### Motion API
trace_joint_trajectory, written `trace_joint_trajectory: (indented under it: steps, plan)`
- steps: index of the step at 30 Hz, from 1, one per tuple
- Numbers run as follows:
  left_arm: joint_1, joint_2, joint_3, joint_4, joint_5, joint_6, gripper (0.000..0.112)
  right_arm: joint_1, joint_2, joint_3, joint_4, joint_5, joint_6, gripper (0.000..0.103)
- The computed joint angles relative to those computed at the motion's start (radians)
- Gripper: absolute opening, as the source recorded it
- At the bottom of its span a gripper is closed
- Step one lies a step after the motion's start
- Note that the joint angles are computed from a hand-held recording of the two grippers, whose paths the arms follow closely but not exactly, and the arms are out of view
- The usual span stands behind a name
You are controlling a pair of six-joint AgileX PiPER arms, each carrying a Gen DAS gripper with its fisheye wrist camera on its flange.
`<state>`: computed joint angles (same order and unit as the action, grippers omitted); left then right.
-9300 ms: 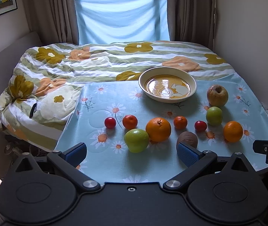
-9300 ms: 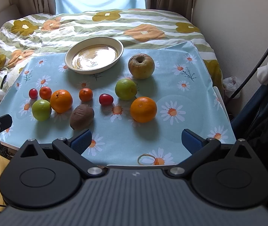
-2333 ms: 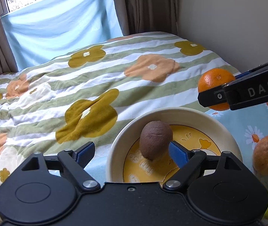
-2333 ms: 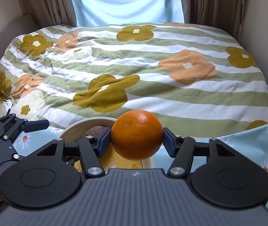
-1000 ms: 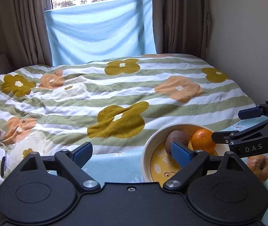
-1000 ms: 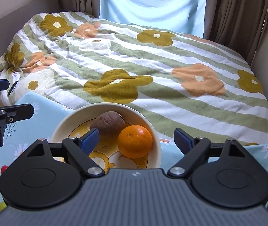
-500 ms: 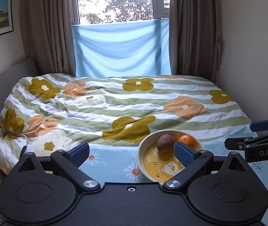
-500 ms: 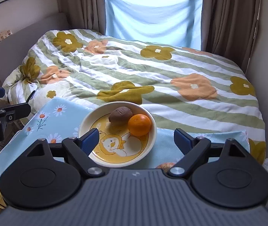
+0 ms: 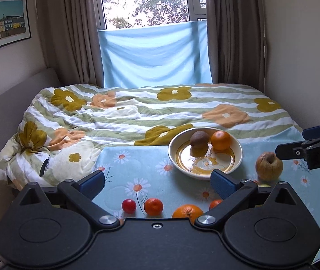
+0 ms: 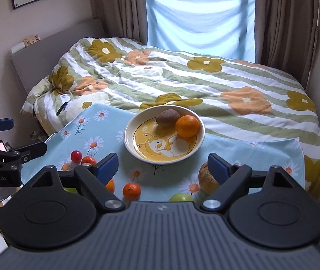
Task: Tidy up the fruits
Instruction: 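Grasp the green apple with the left tool while the right tool grasps a tangerine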
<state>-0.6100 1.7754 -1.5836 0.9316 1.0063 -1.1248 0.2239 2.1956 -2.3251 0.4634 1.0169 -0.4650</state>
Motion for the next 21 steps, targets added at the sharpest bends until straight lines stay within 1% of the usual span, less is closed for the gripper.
trace_joint_trajectory:
  steps: [3,5,7,11,14,17,19,21]
  plan:
    - [0.02,-0.033,0.089,-0.009,-0.066,0.014,0.102,0.003,-0.042,0.12,0.038,-0.057,-0.065,0.101]
    - [0.043,-0.055,0.155,-0.018,-0.134,0.035,0.102,0.009,-0.061,0.187,0.053,-0.091,-0.1,0.101]
    - [0.072,-0.066,0.208,-0.04,-0.2,0.073,0.102,0.018,-0.063,0.227,0.054,-0.115,-0.114,0.101]
    - [0.114,-0.068,0.286,-0.053,-0.29,0.147,0.102,0.041,-0.052,0.286,0.039,-0.174,-0.132,0.1]
    - [0.154,-0.067,0.334,-0.085,-0.371,0.227,0.102,0.067,-0.029,0.298,0.011,-0.205,-0.138,0.098]
    - [0.203,-0.046,0.353,-0.167,-0.447,0.38,0.102,0.085,0.006,0.283,-0.008,-0.215,-0.152,0.098]
    - [0.231,-0.027,0.357,-0.209,-0.486,0.468,0.102,0.095,0.026,0.276,-0.019,-0.224,-0.161,0.098]
    - [0.258,-0.009,0.357,-0.264,-0.518,0.555,0.101,0.102,0.058,0.243,-0.034,-0.213,-0.161,0.098]
